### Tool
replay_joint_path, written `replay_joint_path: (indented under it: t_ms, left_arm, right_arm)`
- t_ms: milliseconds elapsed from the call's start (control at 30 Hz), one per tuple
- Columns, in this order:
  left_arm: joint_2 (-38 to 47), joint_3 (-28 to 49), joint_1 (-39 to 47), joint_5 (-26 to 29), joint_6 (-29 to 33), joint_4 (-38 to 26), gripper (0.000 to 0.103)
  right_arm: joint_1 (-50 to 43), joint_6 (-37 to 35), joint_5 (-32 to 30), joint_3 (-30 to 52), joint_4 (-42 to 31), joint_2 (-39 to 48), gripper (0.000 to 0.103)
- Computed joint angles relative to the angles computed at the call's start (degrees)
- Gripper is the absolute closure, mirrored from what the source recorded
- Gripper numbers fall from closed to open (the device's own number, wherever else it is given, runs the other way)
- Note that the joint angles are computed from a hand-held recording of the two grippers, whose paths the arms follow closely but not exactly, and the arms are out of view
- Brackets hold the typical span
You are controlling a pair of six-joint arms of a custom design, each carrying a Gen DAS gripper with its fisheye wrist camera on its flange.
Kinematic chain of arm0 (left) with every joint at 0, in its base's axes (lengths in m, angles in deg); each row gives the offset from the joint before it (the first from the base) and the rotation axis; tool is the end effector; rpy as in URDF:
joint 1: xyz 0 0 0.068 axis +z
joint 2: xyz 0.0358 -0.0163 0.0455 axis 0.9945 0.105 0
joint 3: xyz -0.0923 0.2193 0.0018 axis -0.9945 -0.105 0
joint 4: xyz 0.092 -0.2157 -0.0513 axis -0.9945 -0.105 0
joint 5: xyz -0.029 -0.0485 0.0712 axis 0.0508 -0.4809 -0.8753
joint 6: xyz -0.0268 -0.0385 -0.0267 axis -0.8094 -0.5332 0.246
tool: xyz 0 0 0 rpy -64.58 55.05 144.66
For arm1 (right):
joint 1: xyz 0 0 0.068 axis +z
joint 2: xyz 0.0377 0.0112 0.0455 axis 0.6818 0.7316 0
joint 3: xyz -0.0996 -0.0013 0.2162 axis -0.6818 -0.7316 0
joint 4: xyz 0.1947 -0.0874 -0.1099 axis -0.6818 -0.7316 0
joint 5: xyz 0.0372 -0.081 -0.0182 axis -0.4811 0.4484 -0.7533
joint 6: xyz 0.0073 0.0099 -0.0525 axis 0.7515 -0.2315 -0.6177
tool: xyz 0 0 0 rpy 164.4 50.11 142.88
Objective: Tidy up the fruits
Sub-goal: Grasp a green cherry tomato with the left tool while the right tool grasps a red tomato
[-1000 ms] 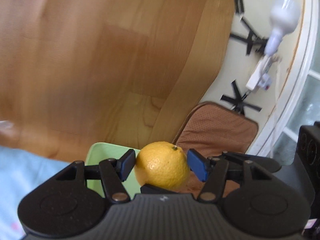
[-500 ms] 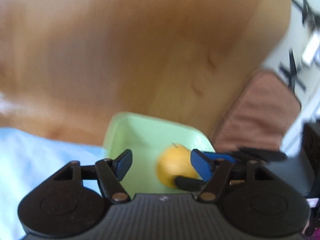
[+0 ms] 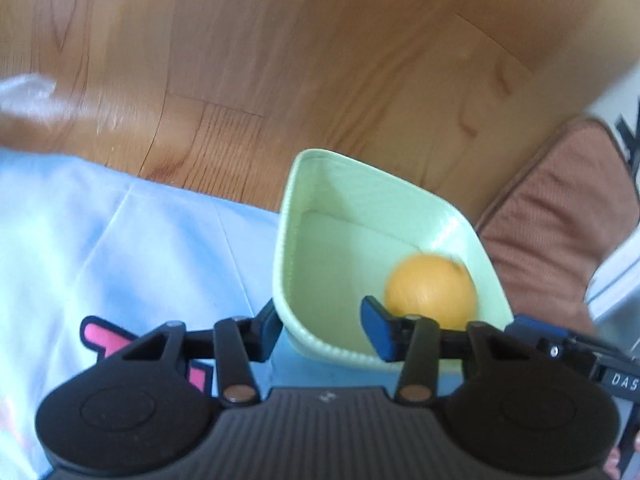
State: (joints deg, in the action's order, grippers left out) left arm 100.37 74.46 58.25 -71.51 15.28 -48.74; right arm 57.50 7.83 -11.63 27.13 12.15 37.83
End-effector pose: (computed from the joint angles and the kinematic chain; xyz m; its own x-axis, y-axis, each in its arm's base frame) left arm 0.2897 -0.1312 0.1152 -0.6737 -0.4076 -0.6164 -0.2191 0.9068 -0.3601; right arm 0.3382 0.1069 0.1163 -0.6570 -0.1114 -0.7457 -0.5621 0.7315 0.3860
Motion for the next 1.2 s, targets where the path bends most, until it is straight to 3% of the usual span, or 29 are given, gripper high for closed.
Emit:
replay_joint_path:
  t_ms: [133, 200, 333, 400, 533, 667, 800, 967, 1067, 1133, 1200]
  left_arm:
    - [-7.6, -4.26, -1.93, -1.86, -0.63, -2.21, 0.053]
    - [-12.45, -6.31, -4.12, -5.3, -1.53, -4.47, 0.042]
    - [-26.76, -16.36, -12.08, -13.82, -3.57, -7.76, 0.042]
    - [-33.14, -20.55, -16.96, -18.07, -5.95, -11.02, 0.042]
    - [-40.59, -25.13, -33.78, -30.92, -16.41, -20.33, 0.042]
    - [-35.51, -23.92, -47.23, -38.61, -27.68, -26.48, 0.042]
    - [-26.55, -21.84, -50.03, -37.69, -28.51, -23.17, 0.042]
    - [-18.87, -18.66, -51.26, -38.69, -30.22, -23.15, 0.042]
    - [-19.4, -20.63, -50.25, -37.76, -29.94, -20.01, 0.045]
    - [-18.75, -21.32, -50.27, -38.29, -29.34, -18.58, 0.05]
    - [-18.72, -21.89, -50.04, -38.01, -27.5, -16.51, 0.068]
  right_arm:
    - [-0.8, -1.52, 0.21, -7.36, 4.17, -6.39, 0.046]
    - [-1.67, -2.91, -0.59, -11.48, 6.28, -9.57, 0.046]
    - [-3.6, -8.1, -5.03, -22.76, 7.7, -20.23, 0.047]
    - [-3.83, -12.08, -5.86, -29.78, 8.99, -26.84, 0.054]
    - [-2.83, -15.27, -7.41, -41.15, 10.15, -37.93, 0.063]
    - [3.34, -17.56, -4.74, -49.11, 9.26, -47.14, 0.071]
    - [15.44, -15.29, 6.68, -49.99, 15.03, -42.73, 0.071]
    - [21.78, -14.38, 13.82, -46.32, 19.47, -34.1, 0.07]
    - [22.99, -13.05, 15.74, -44.3, 21.8, -28.91, 0.07]
    - [23.57, -12.84, 16.91, -43.47, 23.71, -26.25, 0.07]
    - [23.7, -12.66, 17.04, -43.29, 26.7, -23.63, 0.07]
